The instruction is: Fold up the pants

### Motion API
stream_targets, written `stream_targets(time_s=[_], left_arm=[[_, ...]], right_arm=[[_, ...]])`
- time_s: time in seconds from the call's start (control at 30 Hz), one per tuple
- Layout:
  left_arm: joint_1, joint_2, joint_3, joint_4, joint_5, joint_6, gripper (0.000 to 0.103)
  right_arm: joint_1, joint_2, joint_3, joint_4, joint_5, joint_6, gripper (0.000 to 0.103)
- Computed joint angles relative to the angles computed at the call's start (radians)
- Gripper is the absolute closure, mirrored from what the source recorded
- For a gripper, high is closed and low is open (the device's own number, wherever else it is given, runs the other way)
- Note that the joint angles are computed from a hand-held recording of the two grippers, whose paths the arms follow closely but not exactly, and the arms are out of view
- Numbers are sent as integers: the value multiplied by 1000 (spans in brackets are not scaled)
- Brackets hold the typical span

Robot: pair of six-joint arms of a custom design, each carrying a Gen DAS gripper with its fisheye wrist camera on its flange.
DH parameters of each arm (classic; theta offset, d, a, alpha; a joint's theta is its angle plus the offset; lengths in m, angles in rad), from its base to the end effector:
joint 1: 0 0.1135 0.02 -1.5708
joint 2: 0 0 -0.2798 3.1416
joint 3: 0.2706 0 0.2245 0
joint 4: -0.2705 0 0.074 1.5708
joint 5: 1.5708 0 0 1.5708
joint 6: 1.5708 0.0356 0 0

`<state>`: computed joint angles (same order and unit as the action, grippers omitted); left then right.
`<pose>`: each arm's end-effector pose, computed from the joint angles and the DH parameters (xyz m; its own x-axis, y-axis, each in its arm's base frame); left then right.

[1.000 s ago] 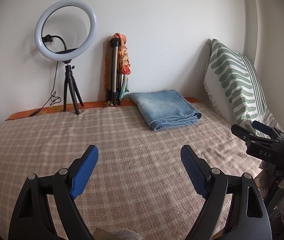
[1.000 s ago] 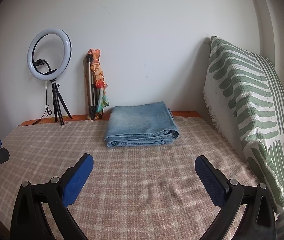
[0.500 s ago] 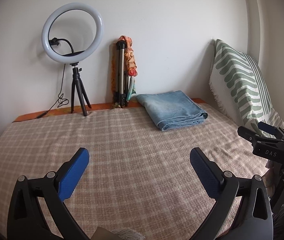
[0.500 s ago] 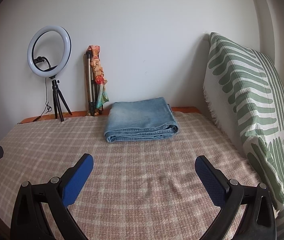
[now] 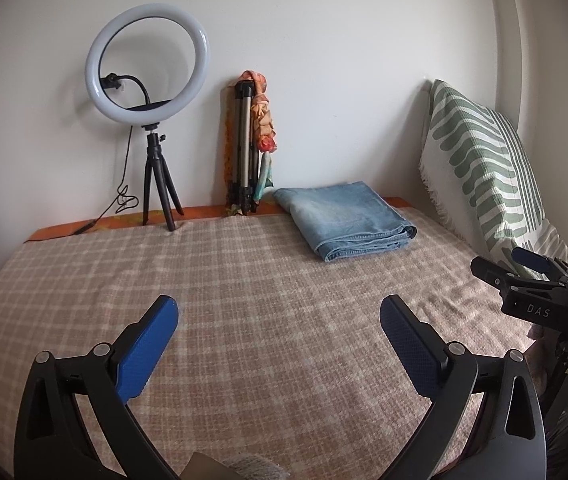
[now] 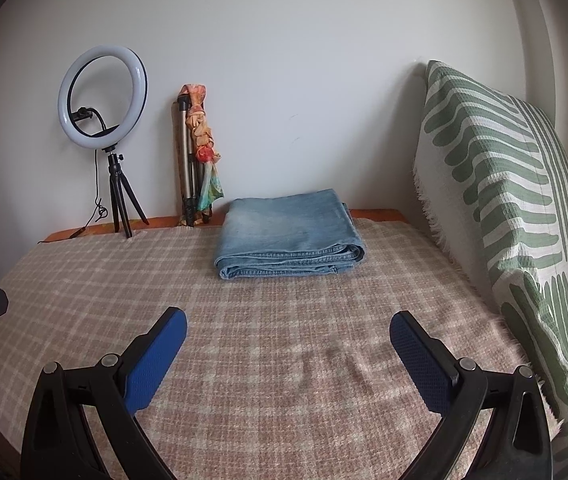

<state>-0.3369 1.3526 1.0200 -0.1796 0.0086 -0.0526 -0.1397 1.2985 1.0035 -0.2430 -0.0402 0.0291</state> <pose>0.2633 -0.0925 0.3191 -0.4796 0.1123 -0.8703 0.3129 0.9485 -0.0500 0.2609 -0.0352 0.3214 -0.5041 0.1002 -0.8578 0.1197 0.9918 0.0456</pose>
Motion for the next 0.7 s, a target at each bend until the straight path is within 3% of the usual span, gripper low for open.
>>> stream_targets(time_s=[0.7], left_arm=[[7,-6,-22,19,0,7,2]], right_arm=[[16,3,-2,-4,-9,4,0]])
